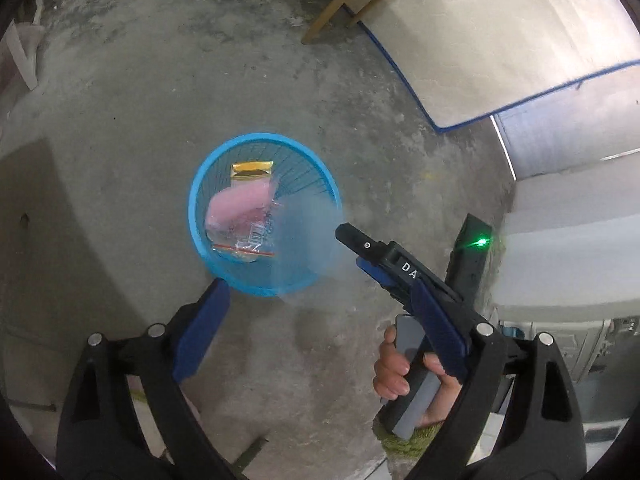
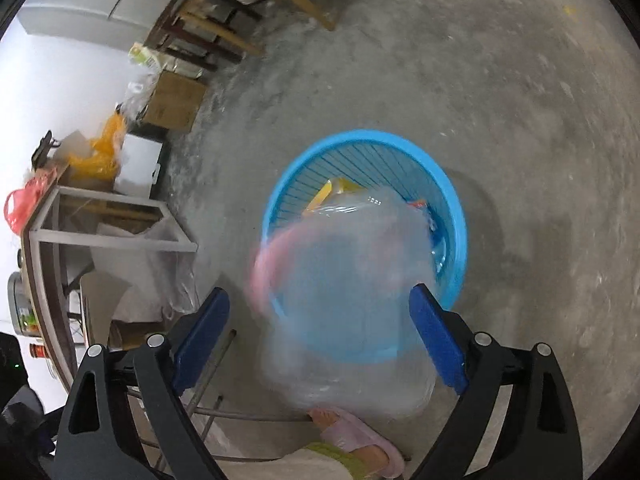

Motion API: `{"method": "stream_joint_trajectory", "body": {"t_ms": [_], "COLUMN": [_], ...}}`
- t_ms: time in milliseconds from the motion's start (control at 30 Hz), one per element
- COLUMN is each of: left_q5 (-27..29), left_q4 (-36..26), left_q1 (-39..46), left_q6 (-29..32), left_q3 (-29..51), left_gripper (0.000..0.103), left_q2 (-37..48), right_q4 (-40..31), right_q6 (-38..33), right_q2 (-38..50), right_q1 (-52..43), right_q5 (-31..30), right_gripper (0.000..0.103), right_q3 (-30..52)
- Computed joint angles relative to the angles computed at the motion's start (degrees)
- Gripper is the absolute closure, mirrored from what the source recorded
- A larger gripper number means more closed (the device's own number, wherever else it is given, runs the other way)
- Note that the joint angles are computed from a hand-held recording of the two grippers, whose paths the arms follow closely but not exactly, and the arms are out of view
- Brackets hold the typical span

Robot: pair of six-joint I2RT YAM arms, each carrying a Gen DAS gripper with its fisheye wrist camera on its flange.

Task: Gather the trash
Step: 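Open both tools over the wastebasket to drop box and sponge, then move both tools back over the table toward the red snack bag and can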

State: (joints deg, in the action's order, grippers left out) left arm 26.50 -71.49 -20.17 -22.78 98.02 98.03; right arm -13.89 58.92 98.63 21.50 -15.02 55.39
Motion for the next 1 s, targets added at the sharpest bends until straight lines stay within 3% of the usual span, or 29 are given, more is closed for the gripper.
{"method": "stream_joint_trajectory", "body": {"t_ms": [100, 300, 700, 867, 1000], "left_q5": [0.06, 0.15, -1.10, -1.03, 0.52], "left_q4": [1.02, 0.69, -6.09, -11.50, -16.96], "left_q1": [0.63, 3.07, 7.55, 12.36, 19.22], "left_q6": [0.40, 1.42, 5.85, 9.64, 14.88], "left_q3": [-1.87, -3.41, -5.64, -5.40, -4.58], "left_gripper": [0.015, 0.015, 0.015, 0.015, 0.015], "left_q2": [-1.47, -6.30, -22.08, -29.73, -35.15], "right_q4": [3.68, 3.30, -3.62, -11.62, -17.43], "right_q6": [1.39, 1.46, 3.25, 1.87, -0.78], "right_q2": [-2.74, -7.50, -24.11, -28.32, -26.89], "right_q1": [0.36, 0.13, 5.95, 10.92, 17.23], "right_q5": [0.70, 1.67, 4.40, 6.80, 9.78], "right_gripper": [0.014, 0.014, 0.014, 0.014, 0.014], "right_q3": [-4.56, -7.35, -10.57, -5.21, 4.43]}}
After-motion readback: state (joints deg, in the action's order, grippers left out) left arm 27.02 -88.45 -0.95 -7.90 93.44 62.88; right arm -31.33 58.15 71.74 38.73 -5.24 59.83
